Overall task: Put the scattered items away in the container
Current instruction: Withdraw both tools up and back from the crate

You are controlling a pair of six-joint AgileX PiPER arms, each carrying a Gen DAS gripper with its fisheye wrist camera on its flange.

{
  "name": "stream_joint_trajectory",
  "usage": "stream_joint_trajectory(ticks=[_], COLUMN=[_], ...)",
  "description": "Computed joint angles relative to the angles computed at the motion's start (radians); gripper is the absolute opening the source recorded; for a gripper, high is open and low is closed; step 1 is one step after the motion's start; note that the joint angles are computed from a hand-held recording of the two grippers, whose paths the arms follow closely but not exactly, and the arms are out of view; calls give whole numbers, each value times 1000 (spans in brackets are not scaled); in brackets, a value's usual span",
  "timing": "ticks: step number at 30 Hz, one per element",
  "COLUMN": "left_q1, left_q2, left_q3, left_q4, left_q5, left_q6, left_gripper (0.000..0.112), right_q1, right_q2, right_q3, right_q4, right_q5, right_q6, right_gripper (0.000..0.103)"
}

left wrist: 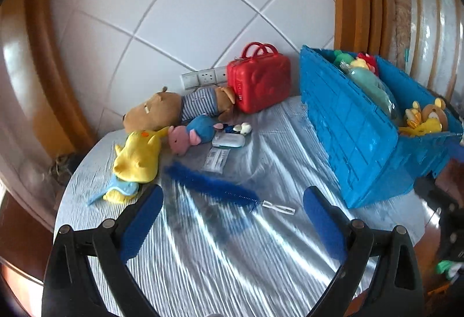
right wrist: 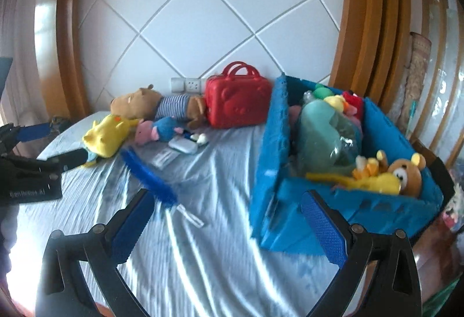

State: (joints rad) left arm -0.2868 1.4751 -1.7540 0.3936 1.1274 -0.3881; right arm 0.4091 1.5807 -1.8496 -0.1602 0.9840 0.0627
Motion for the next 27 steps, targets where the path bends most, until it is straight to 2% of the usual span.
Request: stream_joint_trajectory(ticks=[3,5,7,10,12,19,27], left_q1=[-13,1,16,-60,-105,-184,-234], left_q2=[-79,-116,-148,-175,-177,-145,-158], left_q3=[84,114,137,169,171,133,147], left_q4=[50,14,-27,78,120,126,152], left_q5=[-7,-12,-15,1,16,54,61], left_q6=[-100,-117,-119,-181,-213,-223,-251], left_gripper=[99,99,99,99,99,99,99], right_q1=[49,67,58,66,52,-2,-28], right_q2=[-70,-108,-135,-169,-190,-238,-257], right_q3=[105,154,176,207,225,257,281], right_q4=[-65,-88,-48,-74,-67,-64,-55], right_q5=[-48,-71,-80,-95,-97,-81,-70], right_q6=[67,97,90,122,119,106,101], right_gripper=[103,103,103,103,103,103,103])
